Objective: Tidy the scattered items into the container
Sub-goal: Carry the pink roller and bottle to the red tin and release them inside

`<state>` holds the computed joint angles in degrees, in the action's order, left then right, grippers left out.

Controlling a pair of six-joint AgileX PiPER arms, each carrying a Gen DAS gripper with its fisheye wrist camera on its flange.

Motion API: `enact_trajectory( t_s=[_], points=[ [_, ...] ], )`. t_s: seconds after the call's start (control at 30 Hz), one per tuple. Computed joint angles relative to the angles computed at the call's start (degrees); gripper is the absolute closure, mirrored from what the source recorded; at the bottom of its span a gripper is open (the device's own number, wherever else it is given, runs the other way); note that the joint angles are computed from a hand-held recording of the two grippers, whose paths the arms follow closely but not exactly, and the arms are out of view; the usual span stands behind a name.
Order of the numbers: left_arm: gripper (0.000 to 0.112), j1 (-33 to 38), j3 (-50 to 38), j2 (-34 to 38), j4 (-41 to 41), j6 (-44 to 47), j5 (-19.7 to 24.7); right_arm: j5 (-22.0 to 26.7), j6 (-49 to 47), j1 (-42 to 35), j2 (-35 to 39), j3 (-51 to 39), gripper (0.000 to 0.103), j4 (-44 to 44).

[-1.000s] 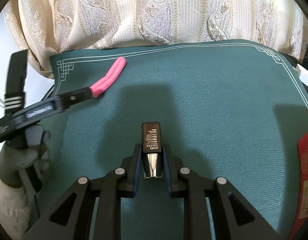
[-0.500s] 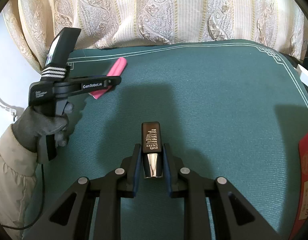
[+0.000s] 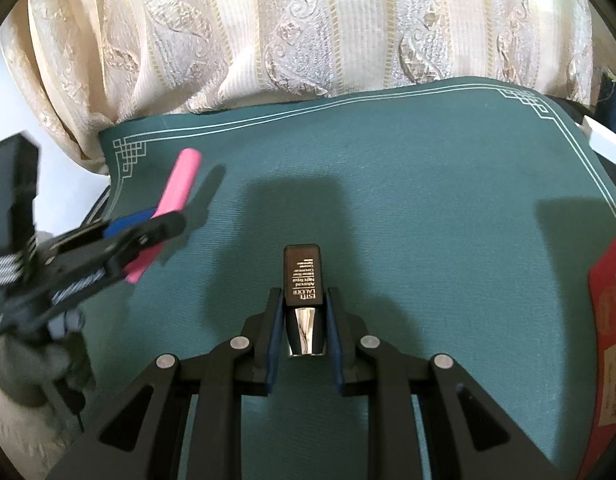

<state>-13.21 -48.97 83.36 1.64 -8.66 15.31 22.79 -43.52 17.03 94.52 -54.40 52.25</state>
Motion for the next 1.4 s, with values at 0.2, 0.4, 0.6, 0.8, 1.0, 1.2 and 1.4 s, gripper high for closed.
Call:
enact_trajectory(
  t_s=[0.2, 0.4, 0.6, 0.8, 1.0, 1.2, 1.4],
  points=[
    [0.078, -4.3, 4.2, -6.0, 4.1, -6.5, 0.4, 0.4, 0.5, -0.5, -6.7, 4.4, 0.081, -0.1],
    [0.078, -11.5, 6.2, -9.3, 11.5, -17.2, 1.5, 2.6, 1.7, -4.8, -15.3, 10.0, 0.081, -0.5],
    [0.078, -19.7, 4.1, -9.8, 21.3, -30.0, 3.3, 6.2, 3.5, -10.4, -24.8, 13.8, 0.081, -3.6],
    [0.078, -28.5, 0.0, -7.6, 30.1, -41.6, 5.7, 17.3, -4.8, -27.5, -33.3, 16.1, 0.081, -0.9],
    [0.078, -36.3, -7.6, -1.3, 33.0, -46.3, 7.5, 32.1, -18.2, -52.4, -35.2, 16.1, 0.081, 2.8],
    [0.078, -42.4, -17.1, 6.6, 32.5, -46.2, 8.6, 40.9, -27.8, -69.3, -31.9, 14.6, 0.081, 3.2],
    [0.078, -45.7, -27.2, 14.7, 26.8, -40.9, 9.7, 44.1, -32.8, -76.1, -28.2, 13.4, 0.081, 2.9]
  ],
)
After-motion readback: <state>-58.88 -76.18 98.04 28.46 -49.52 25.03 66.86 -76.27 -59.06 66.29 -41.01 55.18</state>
